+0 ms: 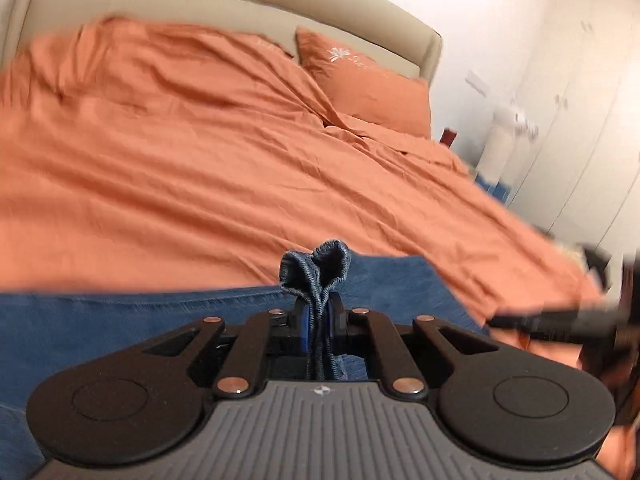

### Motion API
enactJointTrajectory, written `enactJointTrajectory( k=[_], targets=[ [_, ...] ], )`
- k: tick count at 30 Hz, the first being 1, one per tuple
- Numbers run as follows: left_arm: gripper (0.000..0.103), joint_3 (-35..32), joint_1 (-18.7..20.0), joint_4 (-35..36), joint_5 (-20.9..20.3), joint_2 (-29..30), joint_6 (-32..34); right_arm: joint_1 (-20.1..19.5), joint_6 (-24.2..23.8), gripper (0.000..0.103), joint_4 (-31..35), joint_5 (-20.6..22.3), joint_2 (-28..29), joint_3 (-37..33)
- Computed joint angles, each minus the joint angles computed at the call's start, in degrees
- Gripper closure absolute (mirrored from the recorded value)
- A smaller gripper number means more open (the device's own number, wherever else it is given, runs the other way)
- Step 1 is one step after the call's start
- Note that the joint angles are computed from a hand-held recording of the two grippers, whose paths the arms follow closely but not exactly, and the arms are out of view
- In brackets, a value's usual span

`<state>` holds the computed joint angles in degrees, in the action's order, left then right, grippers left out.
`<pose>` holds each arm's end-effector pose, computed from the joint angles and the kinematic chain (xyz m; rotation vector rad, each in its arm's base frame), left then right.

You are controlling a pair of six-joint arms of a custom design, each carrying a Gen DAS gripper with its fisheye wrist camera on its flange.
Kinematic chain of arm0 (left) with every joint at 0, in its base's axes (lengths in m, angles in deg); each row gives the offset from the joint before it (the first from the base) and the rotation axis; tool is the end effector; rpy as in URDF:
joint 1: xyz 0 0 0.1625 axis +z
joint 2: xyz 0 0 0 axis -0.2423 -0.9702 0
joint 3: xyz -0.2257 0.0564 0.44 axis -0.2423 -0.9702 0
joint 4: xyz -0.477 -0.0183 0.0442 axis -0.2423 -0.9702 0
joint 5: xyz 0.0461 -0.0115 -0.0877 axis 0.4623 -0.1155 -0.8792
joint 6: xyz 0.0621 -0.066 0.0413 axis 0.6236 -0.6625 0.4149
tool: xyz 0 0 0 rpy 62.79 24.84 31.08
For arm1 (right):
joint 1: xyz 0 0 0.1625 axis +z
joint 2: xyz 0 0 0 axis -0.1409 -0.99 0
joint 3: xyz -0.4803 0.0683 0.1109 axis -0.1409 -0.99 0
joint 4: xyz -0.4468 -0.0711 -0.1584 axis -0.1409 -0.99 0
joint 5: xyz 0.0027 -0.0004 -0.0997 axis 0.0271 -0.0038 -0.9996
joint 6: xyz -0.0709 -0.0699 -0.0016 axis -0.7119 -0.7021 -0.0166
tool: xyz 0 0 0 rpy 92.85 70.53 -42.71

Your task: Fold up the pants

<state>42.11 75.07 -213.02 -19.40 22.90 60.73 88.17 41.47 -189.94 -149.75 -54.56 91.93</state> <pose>-0.2333 -0.7330 0.0444 1.1062 2.6969 -0.7891 -0.0038 -0.5752 0.2763 0.1372 -2.2227 1.0723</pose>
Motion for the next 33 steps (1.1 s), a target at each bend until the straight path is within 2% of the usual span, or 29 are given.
enactJointTrajectory(
  k=[2, 4, 6, 10, 13, 16, 20, 22, 26, 31, 33],
  targets=[
    [0.094, -1.3, 0.2, 2.6, 2.6, 0.7, -0.2, 0.1, -2.7, 0.095, -1.3, -0.7, 1.1, -1.9],
    [0.094, -3.2, 0.9, 4.9, 5.5, 2.2, -2.0, -0.1, -4.1, 0.099, -0.6, -0.8, 2.2, -4.4],
    [0.094, -4.7, 2.0, 7.0, 5.4, 3.3, -3.2, -0.2, -3.8, 0.102, 1.2, -1.1, 3.8, -7.6],
    [0.094, -6.1, 4.4, 9.5, 2.5, 4.1, -7.9, -1.6, 0.0, 0.103, 7.0, 1.6, 6.0, -12.6],
    [0.094, -6.7, 5.0, 10.7, 1.9, 4.4, -8.3, -1.5, -0.9, 0.103, 8.4, -1.1, 9.2, -16.1],
    [0.093, -7.1, 5.2, 11.7, 1.8, 4.6, -7.6, -2.2, 0.6, 0.103, 11.0, -1.8, 10.6, -17.9],
    [0.085, -7.5, 5.0, 14.5, 2.7, 3.9, -9.9, -2.0, 0.8, 0.103, 12.4, -2.5, 10.1, -17.7],
    [0.084, -6.7, 4.3, 15.4, 3.9, 2.7, -11.8, -1.5, 1.3, 0.103, 13.0, -2.4, 8.5, -16.5],
    [0.066, -2.1, 2.6, 14.3, 4.7, -0.8, -12.4, -1.0, 2.1, 0.103, 16.1, 1.7, 1.7, -9.9],
    [0.066, 2.7, 0.9, 15.8, 3.5, -4.0, -11.7, -1.3, -2.3, 0.103, 16.8, 3.3, -6.2, 0.3],
    [0.066, 4.0, -0.2, 16.1, 5.1, -4.4, -9.8, -1.8, -3.5, 0.103, 16.6, 3.1, -8.0, 3.2]
  ],
)
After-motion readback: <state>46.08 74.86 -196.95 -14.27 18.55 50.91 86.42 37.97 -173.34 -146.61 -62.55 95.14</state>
